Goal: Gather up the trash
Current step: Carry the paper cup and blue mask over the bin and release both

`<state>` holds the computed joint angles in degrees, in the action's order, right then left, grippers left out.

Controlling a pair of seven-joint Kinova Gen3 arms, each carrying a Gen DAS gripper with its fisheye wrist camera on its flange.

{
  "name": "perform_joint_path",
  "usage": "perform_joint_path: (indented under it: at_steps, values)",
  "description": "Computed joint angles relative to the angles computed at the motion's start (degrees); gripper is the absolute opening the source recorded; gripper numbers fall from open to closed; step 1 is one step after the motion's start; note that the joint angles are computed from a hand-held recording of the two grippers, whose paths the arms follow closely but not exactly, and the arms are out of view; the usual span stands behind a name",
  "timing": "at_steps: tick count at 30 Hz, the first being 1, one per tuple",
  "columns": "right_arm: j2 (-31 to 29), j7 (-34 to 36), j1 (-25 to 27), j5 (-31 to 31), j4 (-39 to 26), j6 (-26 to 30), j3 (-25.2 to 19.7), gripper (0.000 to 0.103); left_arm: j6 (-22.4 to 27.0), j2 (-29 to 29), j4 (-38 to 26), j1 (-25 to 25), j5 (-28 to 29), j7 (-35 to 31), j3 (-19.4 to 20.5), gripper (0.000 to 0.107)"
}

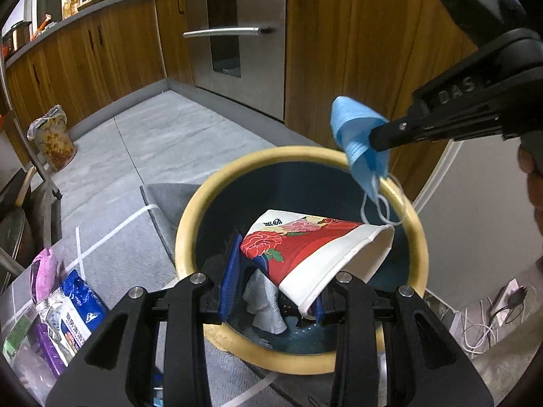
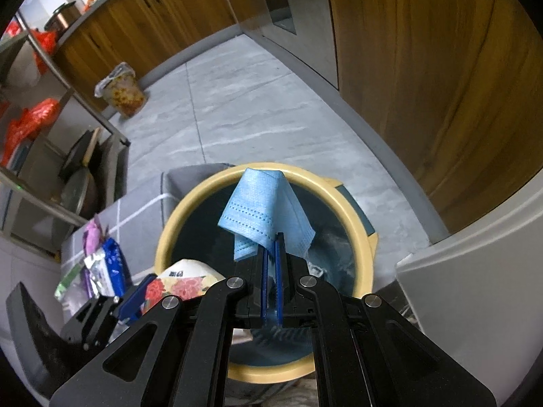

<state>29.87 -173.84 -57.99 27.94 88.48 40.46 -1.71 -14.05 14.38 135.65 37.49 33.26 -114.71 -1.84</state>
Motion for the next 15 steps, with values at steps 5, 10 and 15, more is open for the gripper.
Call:
perform_joint_path:
  at_steps: [5, 10, 15]
  values:
    - [0.69, 1.07, 0.46, -0.93, -1.02, 1.12, -0.36, 0.005, -0.22, 1.67, -0.84, 1.71, 1.05, -1.37, -1.17, 0.034]
    - [0.97, 1.04, 0.02, -0.46, -1.73, 1.64, 0.02, 0.005, -0.28, 1.81, -0.80, 2.54, 2.20, -2.43, -2.14, 0.040]
    - [0.86, -0.01, -0.85, 0.80, -1.76, 1.64, 0.57, 0.011, -1.19, 1.38, -0.02, 2.97, 4.23, -3.67, -2.09, 0.052]
